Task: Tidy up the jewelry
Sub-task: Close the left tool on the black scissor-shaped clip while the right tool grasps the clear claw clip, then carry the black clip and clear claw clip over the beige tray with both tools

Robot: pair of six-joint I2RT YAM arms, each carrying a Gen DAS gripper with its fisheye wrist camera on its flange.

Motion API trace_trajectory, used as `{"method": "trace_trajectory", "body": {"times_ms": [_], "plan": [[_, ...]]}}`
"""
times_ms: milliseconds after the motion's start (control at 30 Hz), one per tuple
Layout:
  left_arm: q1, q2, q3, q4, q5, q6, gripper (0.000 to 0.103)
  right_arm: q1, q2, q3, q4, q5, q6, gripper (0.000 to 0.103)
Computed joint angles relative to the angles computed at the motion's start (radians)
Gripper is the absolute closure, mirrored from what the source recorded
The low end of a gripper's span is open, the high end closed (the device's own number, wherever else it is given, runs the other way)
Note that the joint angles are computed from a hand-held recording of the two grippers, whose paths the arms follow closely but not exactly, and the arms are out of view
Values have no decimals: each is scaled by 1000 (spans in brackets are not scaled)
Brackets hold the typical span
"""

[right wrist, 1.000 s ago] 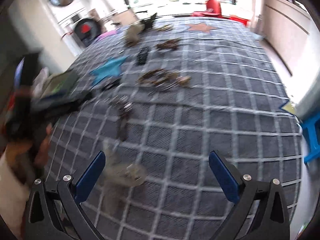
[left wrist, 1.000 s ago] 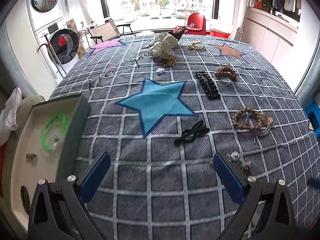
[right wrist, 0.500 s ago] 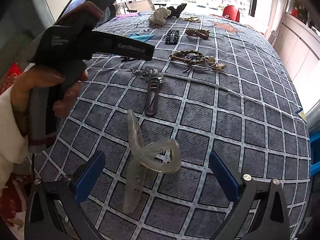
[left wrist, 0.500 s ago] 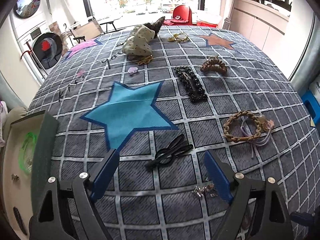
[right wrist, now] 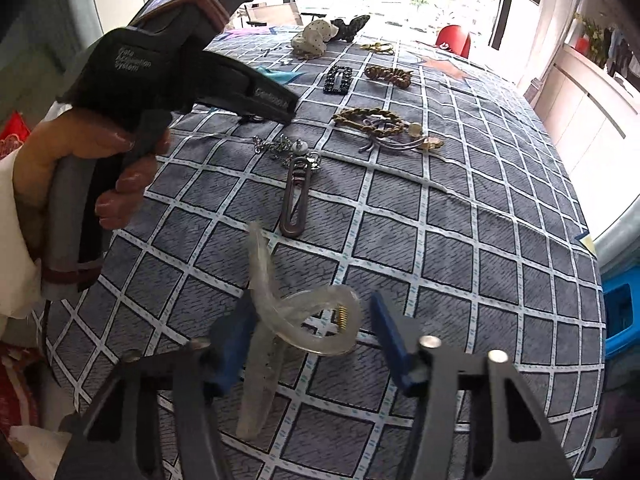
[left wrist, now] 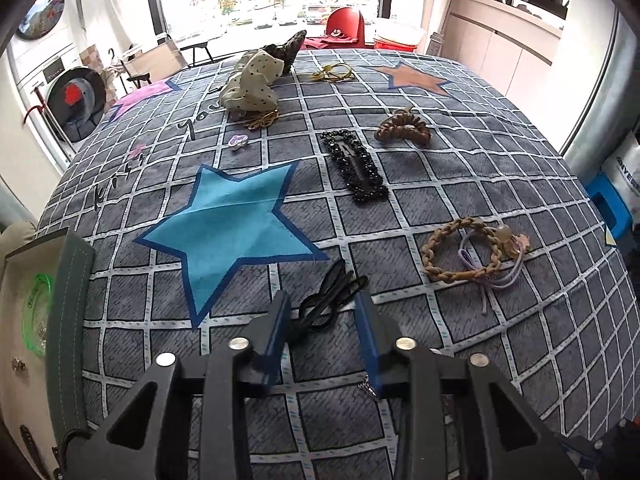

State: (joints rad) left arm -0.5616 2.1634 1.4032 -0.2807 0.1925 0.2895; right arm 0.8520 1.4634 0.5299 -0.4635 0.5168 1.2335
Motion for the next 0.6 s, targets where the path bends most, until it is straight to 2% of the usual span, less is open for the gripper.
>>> {"method": "trace_trajectory", "body": {"times_ms": [33,67,333,600], "plan": [[1,-2,-3,1,3,2,82,-3,-5,-3,2,-2,-1,51],[3,-4,-5,-1,6,5,82,0,-11,-6,3,-2,6,51],[26,-55,-58,11,46,1,82,-11,-87,-62,45,-14,23,53],[65,-175,-187,49,80,-7,82,7,-180,-83,-14,0,79,54]]}}
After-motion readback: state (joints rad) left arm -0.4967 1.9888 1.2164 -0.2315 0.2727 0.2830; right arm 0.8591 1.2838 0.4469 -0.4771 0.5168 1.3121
